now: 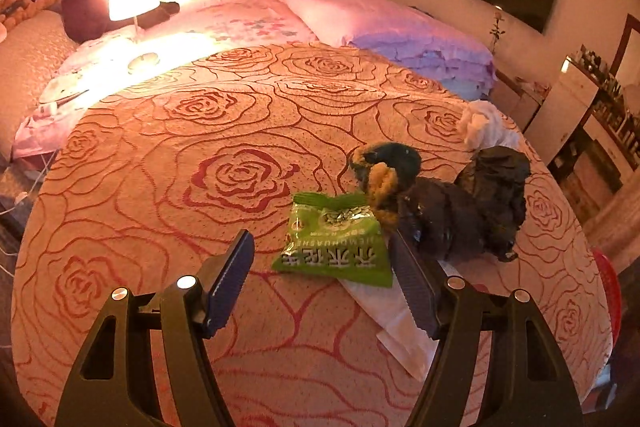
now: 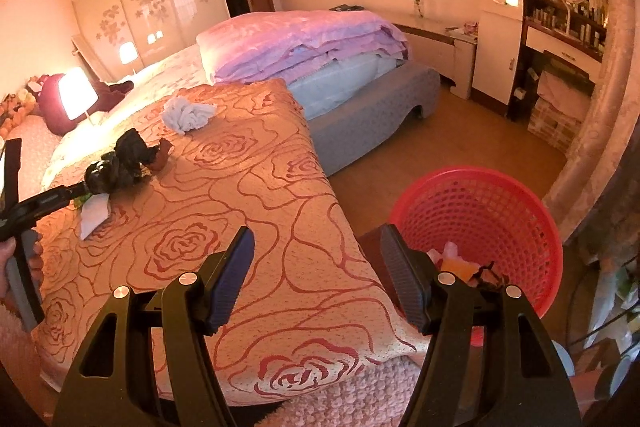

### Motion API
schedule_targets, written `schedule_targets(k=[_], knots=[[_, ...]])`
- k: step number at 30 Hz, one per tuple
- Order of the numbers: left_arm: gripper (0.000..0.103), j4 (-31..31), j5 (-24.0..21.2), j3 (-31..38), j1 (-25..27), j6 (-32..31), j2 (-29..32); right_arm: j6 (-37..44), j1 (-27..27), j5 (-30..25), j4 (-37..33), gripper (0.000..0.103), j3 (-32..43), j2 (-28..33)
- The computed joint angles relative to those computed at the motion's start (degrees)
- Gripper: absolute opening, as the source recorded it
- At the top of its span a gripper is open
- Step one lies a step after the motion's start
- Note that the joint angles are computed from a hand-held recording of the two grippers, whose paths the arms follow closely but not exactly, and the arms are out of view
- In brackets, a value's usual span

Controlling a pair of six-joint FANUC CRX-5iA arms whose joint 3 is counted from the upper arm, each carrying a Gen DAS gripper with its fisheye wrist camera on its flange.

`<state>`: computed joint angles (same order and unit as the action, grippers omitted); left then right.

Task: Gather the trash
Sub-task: 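Grasp the green snack bag with the left tool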

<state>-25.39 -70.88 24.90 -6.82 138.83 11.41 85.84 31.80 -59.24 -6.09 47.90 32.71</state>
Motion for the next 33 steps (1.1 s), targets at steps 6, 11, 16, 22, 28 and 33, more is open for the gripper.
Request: schedule_targets(k=[6, 11, 16, 22, 28, 33], knots=[[0.051, 0.29, 1.15, -0.3, 0.22, -1.57, 0.19, 0.0, 0.25, -0.54, 0.22, 0.064, 0.63, 0.56], [0.049, -0.21, 1.67, -0.86, 0.0, -1.37, -0.25, 0.69, 0.64, -0.64, -0.11, 0.064, 0.68, 0.49], [0.049, -1.88, 1.81, -2.38, -1.33, 0.65, -2.06, 2.13, 1.21, -0.67, -0.63, 0.064, 0.68, 0.27], [0.049, -5.89, -0.66, -3.7, -4.31, 4.54, -4.28, 6.75, 2.83, -2.78, -2.95, 0.064, 3.42, 1.38], [0.049, -8.35, -4.12, -4.05, -6.17, 9.96, -5.52, 13.12, 5.41, -5.68, -6.87, 0.064, 8.12, 3.78], [0.049, -11.0, -5.62, -3.57, -7.51, 11.35, -6.2, 17.56, 7.57, -8.85, -9.7, 0.064, 14.14, 7.15]])
